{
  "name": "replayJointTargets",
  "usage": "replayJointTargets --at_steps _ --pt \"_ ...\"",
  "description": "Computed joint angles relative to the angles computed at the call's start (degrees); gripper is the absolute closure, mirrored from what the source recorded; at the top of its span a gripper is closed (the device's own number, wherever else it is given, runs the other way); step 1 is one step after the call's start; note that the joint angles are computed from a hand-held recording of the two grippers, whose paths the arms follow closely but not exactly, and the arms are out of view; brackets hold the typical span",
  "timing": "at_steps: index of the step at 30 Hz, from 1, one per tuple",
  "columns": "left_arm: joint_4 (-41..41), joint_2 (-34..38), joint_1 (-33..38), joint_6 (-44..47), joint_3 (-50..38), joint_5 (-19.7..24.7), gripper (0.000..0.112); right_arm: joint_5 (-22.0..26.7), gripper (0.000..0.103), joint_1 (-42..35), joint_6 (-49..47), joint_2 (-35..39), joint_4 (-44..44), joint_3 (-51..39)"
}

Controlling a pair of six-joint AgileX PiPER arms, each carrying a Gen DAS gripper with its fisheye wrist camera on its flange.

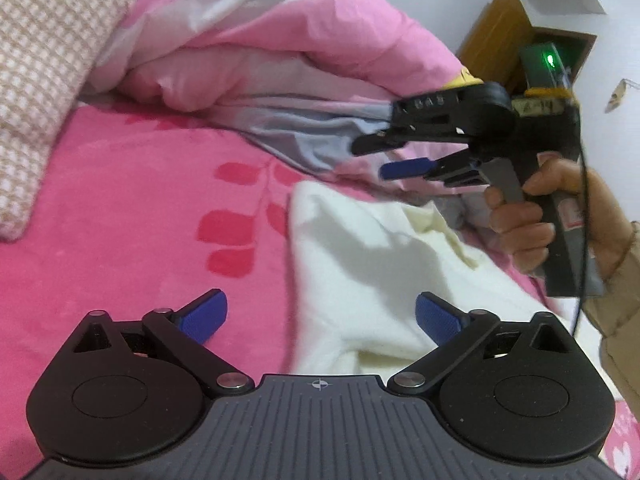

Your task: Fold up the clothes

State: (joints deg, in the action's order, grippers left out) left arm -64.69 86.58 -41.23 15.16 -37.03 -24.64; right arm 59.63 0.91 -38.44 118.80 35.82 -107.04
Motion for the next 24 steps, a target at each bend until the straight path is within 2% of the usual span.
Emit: replayJointTargets --at_steps 2,3,5,9,11,15,16,18,19,20,21,22,24 --pt "4.22 1.08 1.93 -4.32 -0.48 2.18 0.023 1.81 0.043 2.62 4.22 0.59 -4.57 -0.96" --pt "6.54 1.60 2.87 -6.75 -0.66 3.19 0.034 1.73 0.043 4.27 6.25 0.87 -7.21 -1.06" --pt "12.07 2.10 4.49 -12.77 -0.54 5.18 0.040 1.49 0.042 7.43 10.00 1.50 -12.39 -1.24" --pt "18.95 2.34 5.73 -19.56 -0.32 6.50 0.058 -0.89 0.036 12.76 16.07 1.44 -22.22 0.14" --pt "22.94 2.54 5.74 -22.68 -0.34 6.56 0.072 -2.33 0.036 15.34 18.22 1.21 -27.43 1.08" --pt "15.69 2.63 2.70 -13.49 -0.78 3.89 0.084 -8.04 0.039 19.67 20.54 -0.41 -37.92 6.65" --pt "13.89 2.65 2.02 -11.13 -0.93 3.25 0.085 -9.99 0.046 20.79 21.17 -1.06 -41.10 8.70" --pt "11.96 2.91 1.34 -8.39 -1.20 2.50 0.087 -14.39 0.052 22.44 22.00 -2.52 -46.55 13.15" --pt "11.10 3.05 1.03 -7.13 -1.34 2.15 0.088 -16.21 0.060 22.92 22.27 -3.21 -48.47 14.99" --pt "10.55 3.01 0.81 -6.53 -1.30 1.72 0.089 -17.51 0.078 23.00 22.45 -3.92 -49.29 16.26" --pt "10.05 2.94 0.59 -6.04 -1.24 1.28 0.091 -18.30 0.085 22.76 22.89 -4.58 -49.17 16.99" --pt "9.28 2.67 0.25 -5.53 -1.06 0.53 0.092 -18.51 0.089 22.13 22.89 -5.18 -47.60 17.14" --pt "6.79 1.75 -0.76 -3.38 -0.67 -1.22 0.093 -19.52 0.091 20.56 20.39 -6.88 -42.47 17.98"
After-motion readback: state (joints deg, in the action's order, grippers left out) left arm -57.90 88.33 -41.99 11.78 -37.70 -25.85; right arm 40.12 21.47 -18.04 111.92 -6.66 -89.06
